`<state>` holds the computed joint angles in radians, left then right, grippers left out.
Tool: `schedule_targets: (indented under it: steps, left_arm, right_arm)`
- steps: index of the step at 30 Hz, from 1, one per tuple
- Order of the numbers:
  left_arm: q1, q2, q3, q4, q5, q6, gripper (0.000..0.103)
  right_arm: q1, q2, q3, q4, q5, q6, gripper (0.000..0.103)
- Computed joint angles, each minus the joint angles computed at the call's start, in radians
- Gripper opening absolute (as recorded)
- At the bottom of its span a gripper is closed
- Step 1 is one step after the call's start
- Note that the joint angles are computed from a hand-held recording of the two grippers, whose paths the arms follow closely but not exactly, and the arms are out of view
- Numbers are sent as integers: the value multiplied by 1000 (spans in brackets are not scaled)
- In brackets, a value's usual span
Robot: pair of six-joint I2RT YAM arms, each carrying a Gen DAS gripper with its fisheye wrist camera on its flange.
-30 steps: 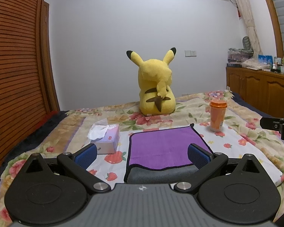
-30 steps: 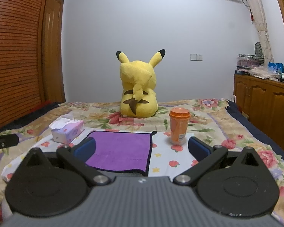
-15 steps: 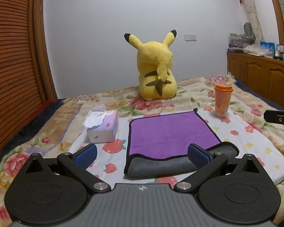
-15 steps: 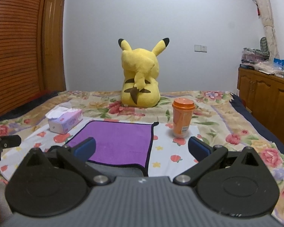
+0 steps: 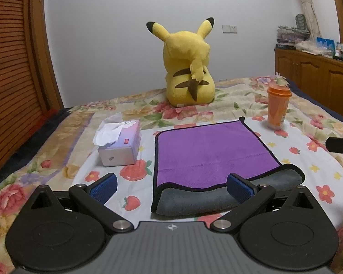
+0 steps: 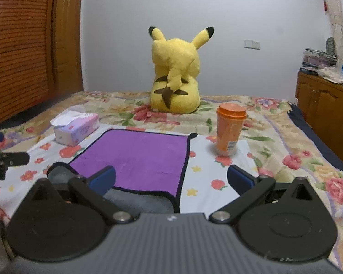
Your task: Fold towel
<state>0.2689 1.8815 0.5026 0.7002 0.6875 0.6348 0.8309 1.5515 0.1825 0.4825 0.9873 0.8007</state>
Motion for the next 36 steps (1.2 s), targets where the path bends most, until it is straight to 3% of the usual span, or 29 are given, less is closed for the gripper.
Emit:
schedule_targets:
  steps: [9,16,36]
  left_arm:
    - [-56,98,127,-70,-36,12,103]
    - [-84,179,229,-115,-76,16,102]
    - [-122,354,521,-371,-145,26,88]
  right_arm:
    - [-159,116,10,224,-158,-176,103]
    - [-253,198,24,327,-248,-233,103]
    - [-395,345,118,359,-426,-306,102]
